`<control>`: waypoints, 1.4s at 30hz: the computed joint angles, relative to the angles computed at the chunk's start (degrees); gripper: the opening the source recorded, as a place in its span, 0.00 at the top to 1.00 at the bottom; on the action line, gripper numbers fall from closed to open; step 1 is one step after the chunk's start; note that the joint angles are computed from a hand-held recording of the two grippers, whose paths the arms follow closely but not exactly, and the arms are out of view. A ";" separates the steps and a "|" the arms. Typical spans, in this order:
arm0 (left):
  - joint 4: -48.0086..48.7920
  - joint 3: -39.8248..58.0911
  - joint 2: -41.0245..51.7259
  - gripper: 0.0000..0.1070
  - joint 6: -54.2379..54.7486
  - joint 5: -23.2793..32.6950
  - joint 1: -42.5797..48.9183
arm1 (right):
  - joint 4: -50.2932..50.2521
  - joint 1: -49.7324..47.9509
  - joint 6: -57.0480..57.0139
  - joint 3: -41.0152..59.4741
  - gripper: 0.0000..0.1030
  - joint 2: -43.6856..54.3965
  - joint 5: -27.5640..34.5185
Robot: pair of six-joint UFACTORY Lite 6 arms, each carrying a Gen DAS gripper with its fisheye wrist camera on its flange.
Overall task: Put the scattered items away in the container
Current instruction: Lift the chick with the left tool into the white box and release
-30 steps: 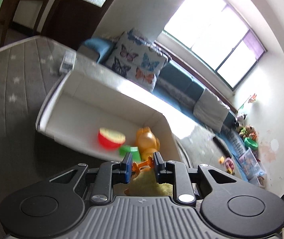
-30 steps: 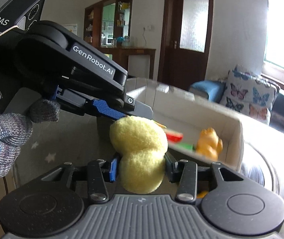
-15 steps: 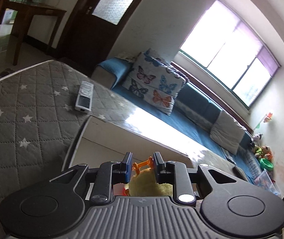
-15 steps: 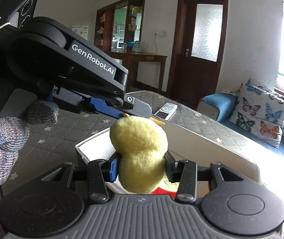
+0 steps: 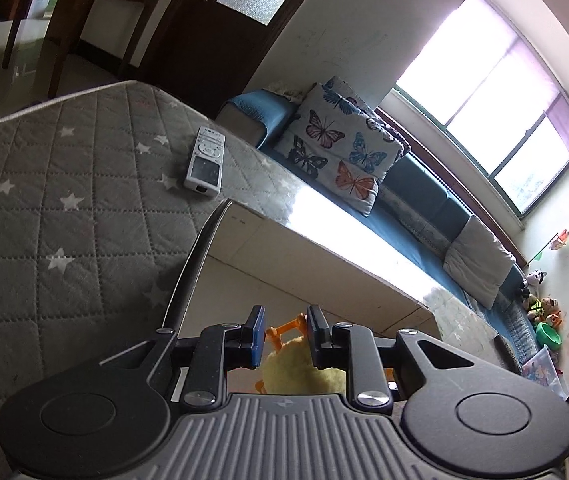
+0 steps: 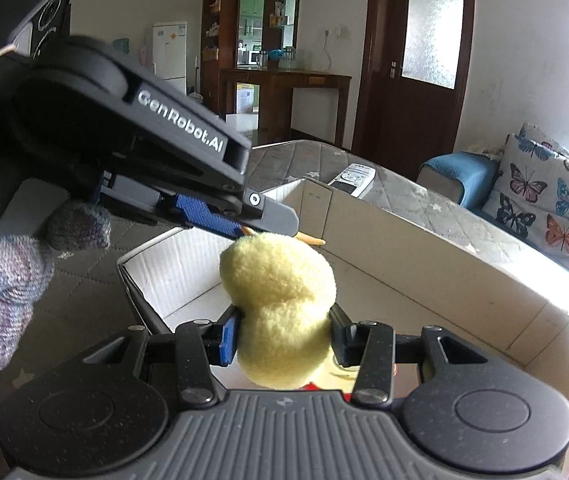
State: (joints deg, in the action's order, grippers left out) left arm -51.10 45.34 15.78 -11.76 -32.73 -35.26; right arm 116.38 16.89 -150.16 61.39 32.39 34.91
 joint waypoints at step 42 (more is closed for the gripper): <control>-29.18 4.93 0.02 0.76 22.26 -4.01 -19.41 | 1.90 -14.28 -8.99 -30.89 0.42 -25.07 9.98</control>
State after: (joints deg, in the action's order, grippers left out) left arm -80.28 50.27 15.81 10.50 -36.74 -54.67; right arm 118.28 2.62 -159.15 30.50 7.32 44.89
